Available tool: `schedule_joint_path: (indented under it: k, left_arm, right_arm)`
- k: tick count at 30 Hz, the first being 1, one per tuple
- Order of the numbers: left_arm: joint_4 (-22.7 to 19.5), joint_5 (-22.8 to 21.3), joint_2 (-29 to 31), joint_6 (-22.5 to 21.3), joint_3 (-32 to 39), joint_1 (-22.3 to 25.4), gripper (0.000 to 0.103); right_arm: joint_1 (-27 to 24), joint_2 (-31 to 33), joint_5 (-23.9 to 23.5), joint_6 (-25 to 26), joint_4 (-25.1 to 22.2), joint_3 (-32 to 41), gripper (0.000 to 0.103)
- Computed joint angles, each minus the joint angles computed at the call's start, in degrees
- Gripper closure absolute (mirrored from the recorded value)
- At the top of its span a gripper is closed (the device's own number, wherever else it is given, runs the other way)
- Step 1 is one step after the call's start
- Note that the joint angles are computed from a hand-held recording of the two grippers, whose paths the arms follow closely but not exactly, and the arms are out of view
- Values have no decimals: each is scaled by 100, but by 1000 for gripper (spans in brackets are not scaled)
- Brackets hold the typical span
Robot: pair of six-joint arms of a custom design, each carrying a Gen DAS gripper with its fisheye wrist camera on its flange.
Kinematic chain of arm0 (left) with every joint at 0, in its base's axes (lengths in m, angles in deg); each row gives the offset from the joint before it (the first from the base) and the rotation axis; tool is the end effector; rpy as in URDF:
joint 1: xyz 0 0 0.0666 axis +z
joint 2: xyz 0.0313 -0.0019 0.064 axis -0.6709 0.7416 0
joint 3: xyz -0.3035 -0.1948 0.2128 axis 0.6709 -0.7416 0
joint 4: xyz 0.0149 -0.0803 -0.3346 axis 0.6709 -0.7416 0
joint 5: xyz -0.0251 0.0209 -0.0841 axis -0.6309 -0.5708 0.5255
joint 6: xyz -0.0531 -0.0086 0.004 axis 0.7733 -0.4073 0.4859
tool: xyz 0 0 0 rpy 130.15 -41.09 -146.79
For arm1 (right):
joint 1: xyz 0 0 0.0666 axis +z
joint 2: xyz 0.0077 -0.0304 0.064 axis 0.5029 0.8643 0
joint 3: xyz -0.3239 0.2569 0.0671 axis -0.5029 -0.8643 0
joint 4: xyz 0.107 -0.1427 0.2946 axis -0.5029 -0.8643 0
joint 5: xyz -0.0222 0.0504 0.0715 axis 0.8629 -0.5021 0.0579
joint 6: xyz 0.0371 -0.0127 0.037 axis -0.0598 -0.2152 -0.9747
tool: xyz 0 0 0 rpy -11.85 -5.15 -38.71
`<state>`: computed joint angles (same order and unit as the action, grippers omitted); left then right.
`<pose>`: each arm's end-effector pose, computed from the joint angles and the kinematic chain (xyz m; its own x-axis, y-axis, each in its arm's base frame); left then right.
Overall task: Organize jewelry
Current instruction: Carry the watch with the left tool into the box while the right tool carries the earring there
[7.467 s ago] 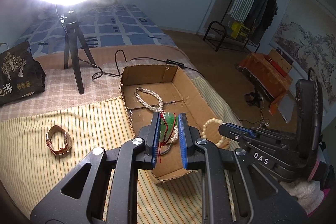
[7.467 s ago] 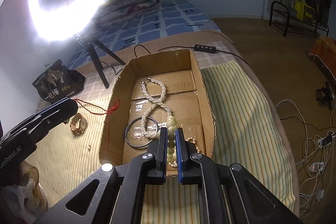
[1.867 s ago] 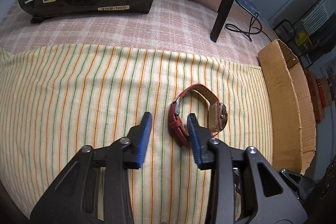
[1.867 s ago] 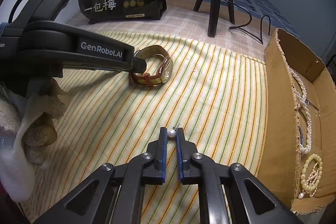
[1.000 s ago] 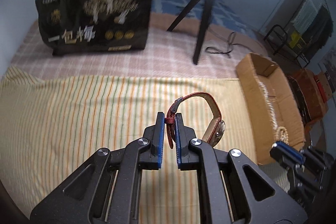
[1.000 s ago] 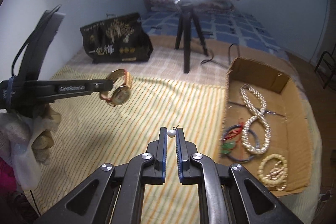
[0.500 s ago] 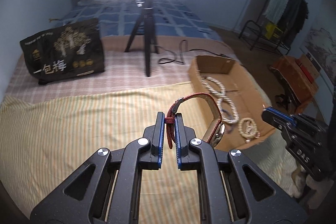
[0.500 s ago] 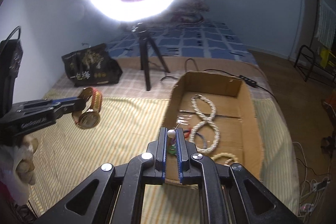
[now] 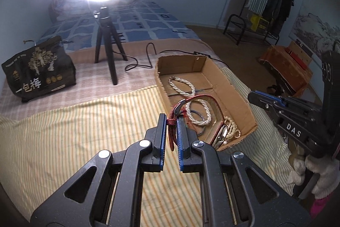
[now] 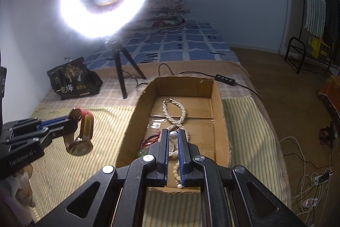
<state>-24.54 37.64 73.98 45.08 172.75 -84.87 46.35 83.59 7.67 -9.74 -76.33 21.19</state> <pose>0.4024 -0.3577 0.4603 -0.7255 -0.0420 -0.6870 0.1190 0.9755 -0.1852 0.4380 0.1296 0.4576 -0.6901 -0.1809 -0.7008 -0.3212 0.9442 0.0726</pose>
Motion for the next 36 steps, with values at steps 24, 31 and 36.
schedule_joint_path:
  k: [24, 31, 36]
  left_arm:
    - [-20, 201, 748, -153, 628, -87, 96]
    - [-23, 207, 911, -190, 759, -78, 96]
    - [-21, 230, 993, -209, 821, -67, 96]
  right_arm:
    - [-341, 952, -321, -103, 199, 725, 97]
    - [-344, 1219, -386, -144, 233, 851, 97]
    - [-334, 1305, -368, -180, 240, 930, 97]
